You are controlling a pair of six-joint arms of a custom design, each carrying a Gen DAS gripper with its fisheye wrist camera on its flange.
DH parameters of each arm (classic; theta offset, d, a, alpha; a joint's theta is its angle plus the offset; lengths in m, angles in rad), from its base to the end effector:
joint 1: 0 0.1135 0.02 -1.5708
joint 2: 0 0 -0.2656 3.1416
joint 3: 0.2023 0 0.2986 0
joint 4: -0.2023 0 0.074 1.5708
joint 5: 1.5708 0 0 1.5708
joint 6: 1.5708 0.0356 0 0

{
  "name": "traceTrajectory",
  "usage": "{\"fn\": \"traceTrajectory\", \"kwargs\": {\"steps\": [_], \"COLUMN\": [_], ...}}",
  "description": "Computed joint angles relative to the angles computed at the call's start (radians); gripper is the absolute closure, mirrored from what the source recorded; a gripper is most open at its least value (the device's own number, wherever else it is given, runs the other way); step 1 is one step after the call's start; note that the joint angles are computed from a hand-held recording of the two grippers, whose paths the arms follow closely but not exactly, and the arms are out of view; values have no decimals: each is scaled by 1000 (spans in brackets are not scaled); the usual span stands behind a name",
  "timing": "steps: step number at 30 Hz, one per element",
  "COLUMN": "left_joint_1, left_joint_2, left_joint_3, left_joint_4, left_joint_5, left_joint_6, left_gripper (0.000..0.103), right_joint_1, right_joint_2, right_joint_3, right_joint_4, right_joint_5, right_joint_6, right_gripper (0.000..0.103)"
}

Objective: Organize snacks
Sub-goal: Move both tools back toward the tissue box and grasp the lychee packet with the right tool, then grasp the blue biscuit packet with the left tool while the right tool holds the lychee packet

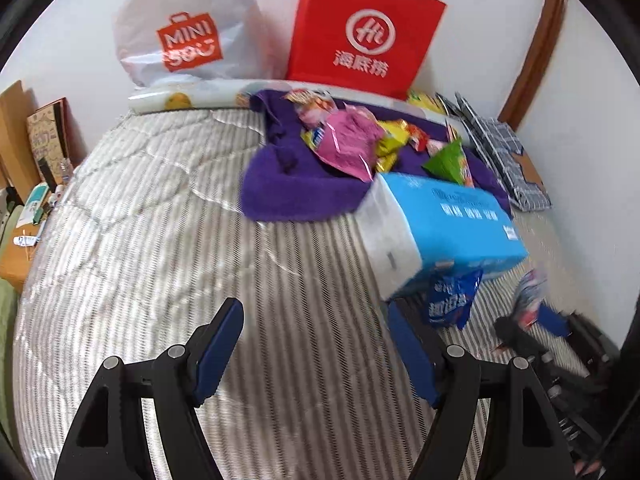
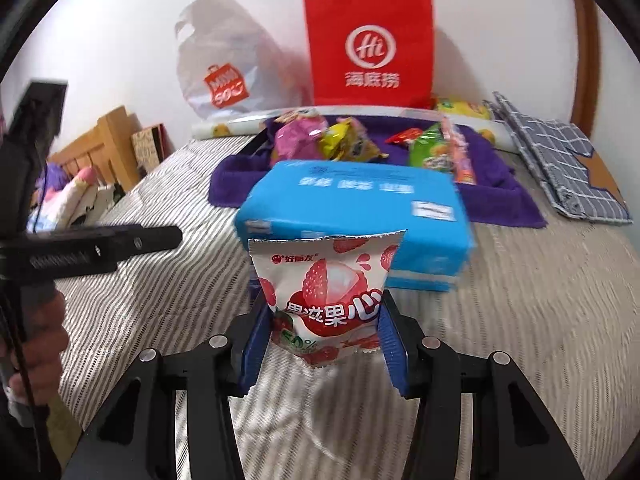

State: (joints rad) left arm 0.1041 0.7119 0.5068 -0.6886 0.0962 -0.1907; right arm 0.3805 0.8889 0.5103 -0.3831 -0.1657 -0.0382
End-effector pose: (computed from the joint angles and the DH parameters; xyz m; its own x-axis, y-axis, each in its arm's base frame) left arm 0.1854 0.0159 0.2009 -0.7529 -0.2683 -0.6010 -0.1897 0.9628 -0.1923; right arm 0.2072 0.0892 0.1920 -0.6221 -0.2894 -0.7275 -0.5012 0.8610 0.0861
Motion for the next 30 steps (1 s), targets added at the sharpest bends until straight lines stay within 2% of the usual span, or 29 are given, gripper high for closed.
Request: {"fn": "traceTrajectory", "kwargs": {"steps": [3,9,11,14,15,17,20,24,30], "left_joint_1": [-58,-93,-98,-145,-151,-167,-229,-329,-393], "left_joint_2": [-3,-6,-15,-35,-36,-43,-18,66,153], "left_joint_3": [-23,-66,-81,-94,-95,-101,-96,-68,-43], "left_joint_4": [19,54,65,69,72,79,101,147,220], "left_joint_5": [-24,-2,14,-31,-16,4,-19,-105,-149], "left_joint_6": [-33,-87,-91,-109,-114,-128,-153,-212,-298], "left_gripper": [30,30,30,30,30,25,24,23,23], "right_joint_1": [-87,-273,-319,-366,-377,-401,-444,-482,-532], "right_joint_2": [-27,-19,-9,-1,3,24,46,60,65], "right_joint_3": [-5,-10,-10,-15,-17,-13,-7,-1,9], "right_joint_4": [-19,-24,-21,-10,-4,3,-1,-2,-15], "right_joint_5": [-35,-131,-151,-158,-157,-163,-196,-219,-251], "right_joint_6": [-28,-73,-86,-99,-101,-104,-115,-127,-153], "right_gripper": [52,52,52,52,52,52,52,52,52]}}
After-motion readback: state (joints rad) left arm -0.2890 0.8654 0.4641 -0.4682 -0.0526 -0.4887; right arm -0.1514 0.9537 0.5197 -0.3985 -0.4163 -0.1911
